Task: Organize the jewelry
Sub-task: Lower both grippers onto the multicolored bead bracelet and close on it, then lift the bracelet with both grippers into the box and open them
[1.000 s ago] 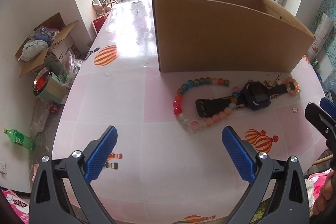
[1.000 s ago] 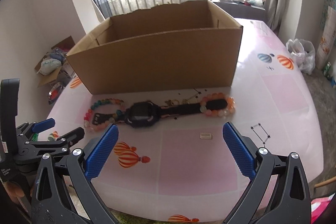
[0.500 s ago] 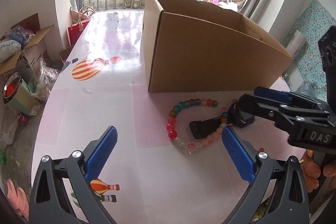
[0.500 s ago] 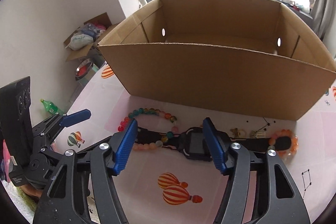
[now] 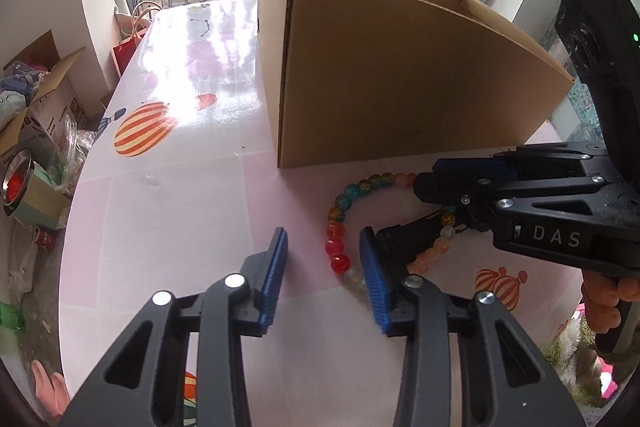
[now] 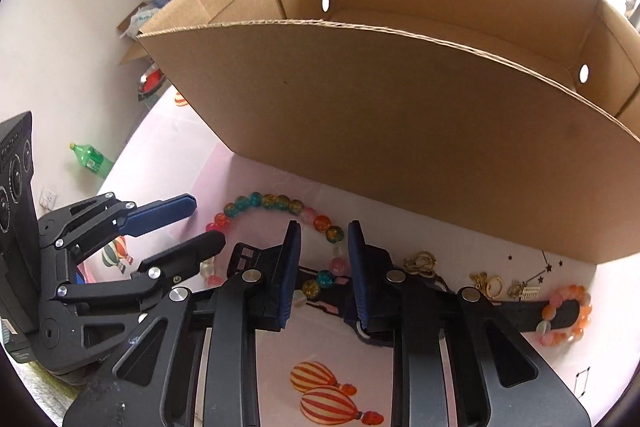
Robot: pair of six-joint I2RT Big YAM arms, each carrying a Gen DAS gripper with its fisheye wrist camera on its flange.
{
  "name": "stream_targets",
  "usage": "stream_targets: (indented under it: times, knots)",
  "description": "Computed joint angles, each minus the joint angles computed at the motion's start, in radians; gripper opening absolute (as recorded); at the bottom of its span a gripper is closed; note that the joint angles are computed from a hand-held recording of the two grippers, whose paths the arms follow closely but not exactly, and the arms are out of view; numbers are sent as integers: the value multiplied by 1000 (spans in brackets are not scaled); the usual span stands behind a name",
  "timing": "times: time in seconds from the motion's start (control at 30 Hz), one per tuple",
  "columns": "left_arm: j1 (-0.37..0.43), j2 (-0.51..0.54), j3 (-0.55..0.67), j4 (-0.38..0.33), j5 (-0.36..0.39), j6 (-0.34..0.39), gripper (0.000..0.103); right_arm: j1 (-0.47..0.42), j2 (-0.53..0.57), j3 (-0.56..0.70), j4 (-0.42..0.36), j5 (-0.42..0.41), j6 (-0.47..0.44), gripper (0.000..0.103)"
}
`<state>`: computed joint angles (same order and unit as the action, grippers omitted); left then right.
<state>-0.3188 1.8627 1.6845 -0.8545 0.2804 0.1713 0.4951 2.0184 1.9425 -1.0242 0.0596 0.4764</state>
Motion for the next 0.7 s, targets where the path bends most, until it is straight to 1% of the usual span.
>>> stream_targets:
  times: [0.1,0.2,0.27,0.3,0.33,0.37,0.4,0.43,0.53,0.7]
  knots:
    - [-8,7,12,-7,-29,32,30,5,27,40,-45,9,-14,21]
    - [-20,16,30,-29,-63,64,30,14,36,56,-64,32,-29,21]
    - [-30,15,30,-30,-88,86,30,20,32,49,-57,39,-32,21]
    - [-35,14,27,-26,-102,90,29,24,29,43,-51,48,-37,15]
    - [-36,9,17,-14,-114,96,26,28,26,37,-48,61,-42,10]
    - [-41,2,5,1,-130,102,17,31,28,39,-45,65,-42,8]
    - [-43,-3,-2,10,-131,109,9,33,22,29,-34,55,-39,7]
    - [-45,-8,-10,18,-134,112,9,27,15,16,-21,43,-39,7]
    - [-40,-31,-32,26,-114,113,9,37,-29,-42,25,49,-24,7]
    - [-12,-123,-87,44,-17,93,9,58,-162,-184,117,46,22,7]
